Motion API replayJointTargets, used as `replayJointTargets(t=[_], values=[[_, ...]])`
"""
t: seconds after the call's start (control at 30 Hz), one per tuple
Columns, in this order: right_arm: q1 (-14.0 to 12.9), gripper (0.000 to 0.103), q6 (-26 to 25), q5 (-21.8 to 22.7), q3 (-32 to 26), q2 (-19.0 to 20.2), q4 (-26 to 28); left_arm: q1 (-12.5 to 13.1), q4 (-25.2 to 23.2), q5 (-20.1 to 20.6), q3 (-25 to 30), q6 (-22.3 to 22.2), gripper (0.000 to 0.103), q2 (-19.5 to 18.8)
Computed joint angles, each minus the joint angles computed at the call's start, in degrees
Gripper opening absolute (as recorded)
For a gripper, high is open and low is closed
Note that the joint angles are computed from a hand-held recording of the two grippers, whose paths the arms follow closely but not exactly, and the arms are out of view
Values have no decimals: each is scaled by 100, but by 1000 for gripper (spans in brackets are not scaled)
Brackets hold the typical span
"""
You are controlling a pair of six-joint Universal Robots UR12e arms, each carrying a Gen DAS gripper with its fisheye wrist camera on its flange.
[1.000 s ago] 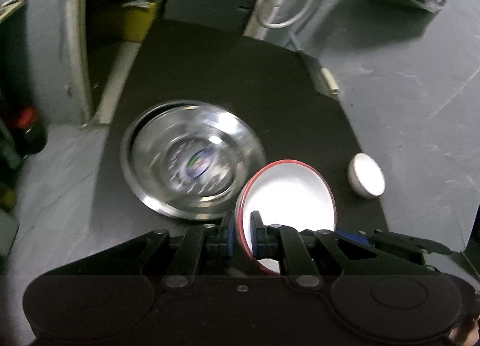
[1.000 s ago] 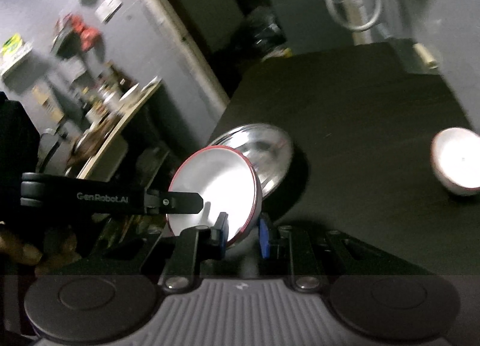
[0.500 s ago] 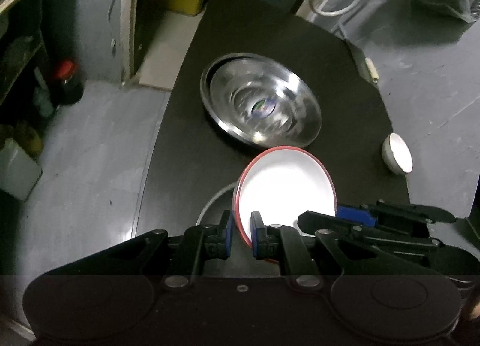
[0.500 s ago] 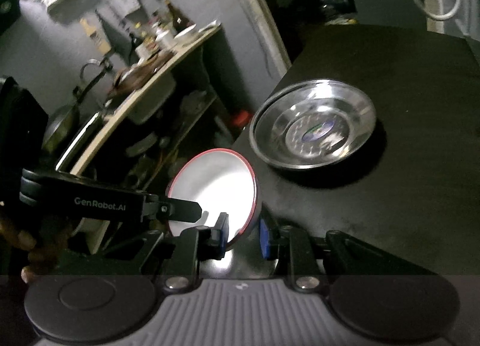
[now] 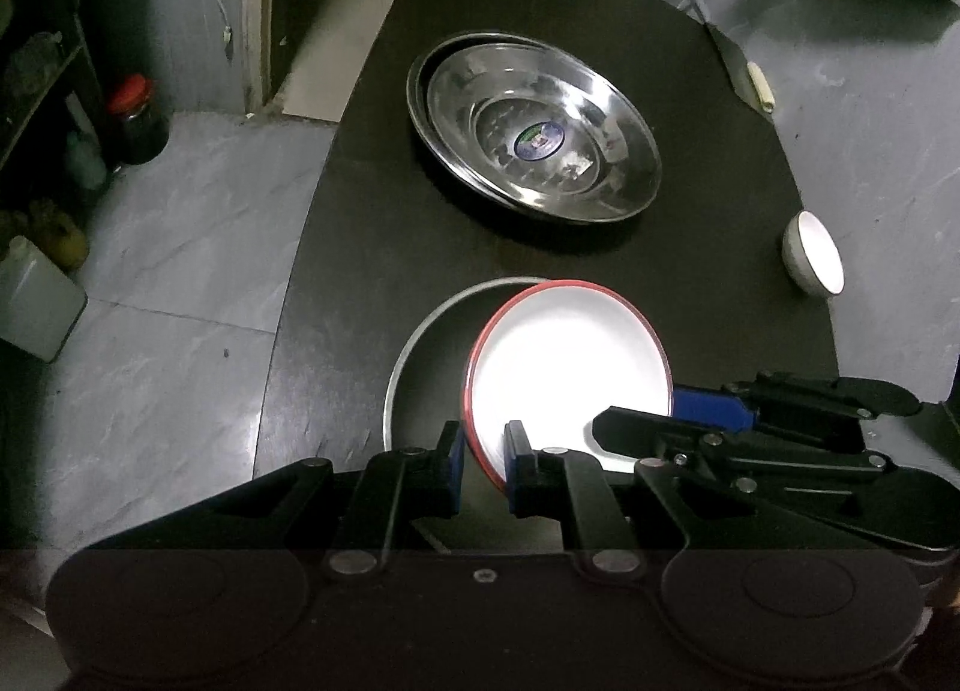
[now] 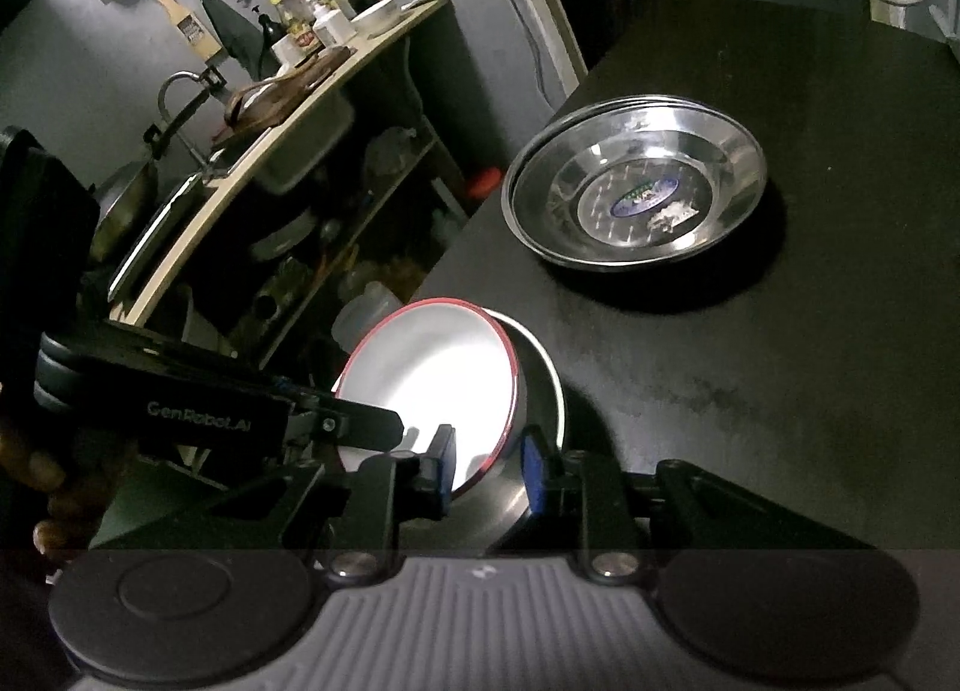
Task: Organize plates and bowls
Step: 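Lower the white bowl into the steel mixing bowl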
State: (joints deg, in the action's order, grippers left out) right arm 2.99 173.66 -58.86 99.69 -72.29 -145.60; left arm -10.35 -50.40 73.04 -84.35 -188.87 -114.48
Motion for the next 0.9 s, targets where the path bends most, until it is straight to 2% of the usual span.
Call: replayJointTargets(t=[0.63, 0.9], values=[[12, 35, -266, 182, -199, 133, 409, -14, -380, 227, 113, -103, 14, -37], [6, 37, -236, 195, -188, 133, 354, -35, -421, 294, 158, -48, 17, -58]])
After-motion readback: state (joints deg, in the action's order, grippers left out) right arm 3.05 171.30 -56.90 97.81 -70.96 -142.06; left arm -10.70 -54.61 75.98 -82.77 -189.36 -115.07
